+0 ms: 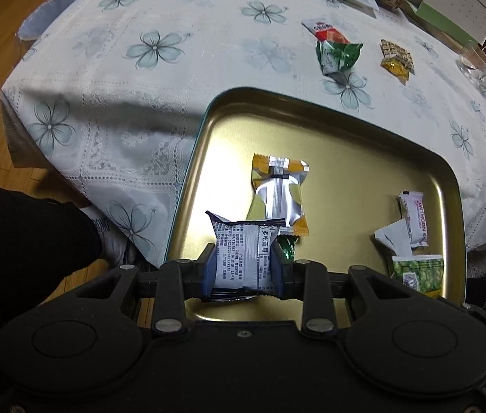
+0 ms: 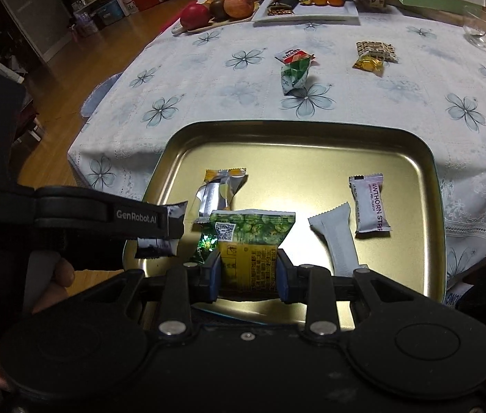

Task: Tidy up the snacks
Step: 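Carry both packets over the gold tray and lower them in, then open both grippers to release the packets into the gold tray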

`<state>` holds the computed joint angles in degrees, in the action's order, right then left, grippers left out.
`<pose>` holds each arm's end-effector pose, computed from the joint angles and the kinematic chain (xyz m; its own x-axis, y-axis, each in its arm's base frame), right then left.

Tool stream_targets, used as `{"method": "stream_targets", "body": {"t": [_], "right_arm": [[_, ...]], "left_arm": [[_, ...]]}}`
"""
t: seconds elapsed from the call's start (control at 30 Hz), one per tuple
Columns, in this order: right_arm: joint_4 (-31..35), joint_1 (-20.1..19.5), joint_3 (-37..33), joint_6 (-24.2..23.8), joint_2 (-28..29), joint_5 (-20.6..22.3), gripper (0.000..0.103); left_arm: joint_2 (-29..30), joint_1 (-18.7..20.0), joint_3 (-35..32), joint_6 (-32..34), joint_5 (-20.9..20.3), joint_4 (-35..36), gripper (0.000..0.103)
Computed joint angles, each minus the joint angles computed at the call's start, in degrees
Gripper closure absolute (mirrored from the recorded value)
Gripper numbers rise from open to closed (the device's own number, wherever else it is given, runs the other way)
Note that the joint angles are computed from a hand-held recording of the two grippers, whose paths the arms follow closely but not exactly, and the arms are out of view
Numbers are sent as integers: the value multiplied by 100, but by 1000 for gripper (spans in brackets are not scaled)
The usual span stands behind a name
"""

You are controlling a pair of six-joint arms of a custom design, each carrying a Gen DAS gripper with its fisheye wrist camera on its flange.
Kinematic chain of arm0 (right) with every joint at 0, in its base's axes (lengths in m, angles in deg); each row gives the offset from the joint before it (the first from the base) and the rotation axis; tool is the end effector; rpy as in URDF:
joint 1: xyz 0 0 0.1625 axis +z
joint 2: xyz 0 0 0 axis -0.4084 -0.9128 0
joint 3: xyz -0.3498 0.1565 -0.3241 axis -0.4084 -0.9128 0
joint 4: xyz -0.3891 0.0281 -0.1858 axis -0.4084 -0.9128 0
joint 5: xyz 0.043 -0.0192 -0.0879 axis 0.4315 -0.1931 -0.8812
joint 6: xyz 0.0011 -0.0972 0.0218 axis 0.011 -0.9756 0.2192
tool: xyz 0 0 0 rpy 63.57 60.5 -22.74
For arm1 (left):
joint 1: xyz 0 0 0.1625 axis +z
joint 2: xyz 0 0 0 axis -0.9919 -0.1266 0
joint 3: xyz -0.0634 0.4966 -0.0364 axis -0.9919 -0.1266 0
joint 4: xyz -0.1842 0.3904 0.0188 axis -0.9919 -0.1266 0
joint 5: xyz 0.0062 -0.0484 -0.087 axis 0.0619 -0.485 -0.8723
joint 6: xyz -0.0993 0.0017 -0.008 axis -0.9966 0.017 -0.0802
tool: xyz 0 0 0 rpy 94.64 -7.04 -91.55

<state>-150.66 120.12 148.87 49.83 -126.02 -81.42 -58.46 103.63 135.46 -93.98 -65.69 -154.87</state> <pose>0.1438 -0.4037 0.2733 -0.6732 -0.6485 0.3553 -0.6722 0.7369 0.0712 -0.3284 -0.3274 0.0462 -0.6509 -0.6368 -0.4134 -0.2637 0.7002 -0.6635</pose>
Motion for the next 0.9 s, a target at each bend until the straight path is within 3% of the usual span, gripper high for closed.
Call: {"method": "stream_targets", "body": {"t": [0.13, 0.47, 0.8, 0.83, 0.9], "right_arm": [[-59, -18, -26, 115, 77, -72, 70], [-292, 40, 55, 122, 183, -267, 69], [-378, 27, 85, 97, 95, -67, 68], [-354, 20, 74, 100, 72, -20, 67], [-337, -2, 73, 66, 7, 105, 51]], "left_arm": [[43, 52, -47, -11, -91, 55, 63], [93, -109, -135, 54, 288, 241, 60], [223, -171, -376, -246, 530, 947, 60], [230, -165, -385, -246, 537, 962, 60], [267, -147, -425, -255, 523, 1031, 60]]}}
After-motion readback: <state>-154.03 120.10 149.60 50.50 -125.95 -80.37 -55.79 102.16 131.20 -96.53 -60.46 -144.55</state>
